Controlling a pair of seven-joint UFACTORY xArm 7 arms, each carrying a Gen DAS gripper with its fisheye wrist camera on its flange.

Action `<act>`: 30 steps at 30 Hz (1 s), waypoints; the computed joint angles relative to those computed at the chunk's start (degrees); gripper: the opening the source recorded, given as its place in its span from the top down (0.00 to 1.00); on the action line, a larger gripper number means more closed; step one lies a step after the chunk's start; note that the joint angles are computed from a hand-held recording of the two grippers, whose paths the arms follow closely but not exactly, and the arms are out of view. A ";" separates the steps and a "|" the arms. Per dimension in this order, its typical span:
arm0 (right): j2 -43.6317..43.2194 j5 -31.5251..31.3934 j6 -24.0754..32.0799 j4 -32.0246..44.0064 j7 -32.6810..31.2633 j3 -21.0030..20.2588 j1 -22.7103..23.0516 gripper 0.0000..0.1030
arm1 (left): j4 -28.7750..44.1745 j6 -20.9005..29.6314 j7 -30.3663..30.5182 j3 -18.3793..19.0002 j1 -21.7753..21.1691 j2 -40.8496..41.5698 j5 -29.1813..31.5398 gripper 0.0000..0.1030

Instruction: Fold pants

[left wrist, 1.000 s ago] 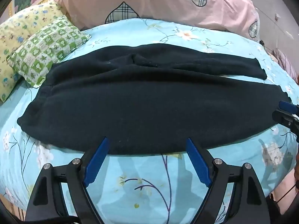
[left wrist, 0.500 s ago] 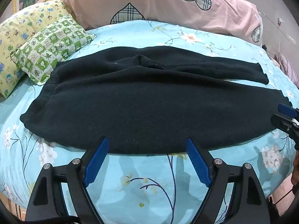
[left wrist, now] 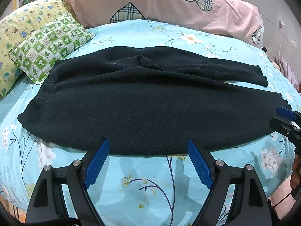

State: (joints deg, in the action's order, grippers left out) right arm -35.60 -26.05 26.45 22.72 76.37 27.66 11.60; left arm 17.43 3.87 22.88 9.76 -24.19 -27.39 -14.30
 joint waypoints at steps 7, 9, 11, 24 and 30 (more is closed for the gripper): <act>-0.03 0.09 0.02 0.15 0.17 0.06 0.14 0.04 | 0.07 -0.33 0.20 0.07 0.05 0.30 0.07 0.18; 0.06 0.20 -0.06 0.18 0.04 -0.11 0.30 0.04 | 0.12 -0.50 0.06 -0.18 0.38 0.55 0.35 0.18; 0.02 0.19 0.05 0.19 0.22 0.06 0.31 0.04 | 0.16 -0.54 0.09 0.07 0.20 0.62 0.34 0.18; 0.54 -0.20 -0.48 0.67 0.70 0.49 0.08 0.04 | 0.35 -0.38 0.42 0.33 -0.06 0.88 0.26 0.18; 0.65 -0.51 -0.46 0.99 1.12 0.74 0.02 0.04 | 0.52 -0.28 0.39 0.14 0.08 1.07 0.12 0.18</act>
State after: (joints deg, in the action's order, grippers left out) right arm -34.95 -26.56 25.99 23.71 77.50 28.40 11.62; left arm 17.95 3.59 23.28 9.90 -24.11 -26.32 -14.17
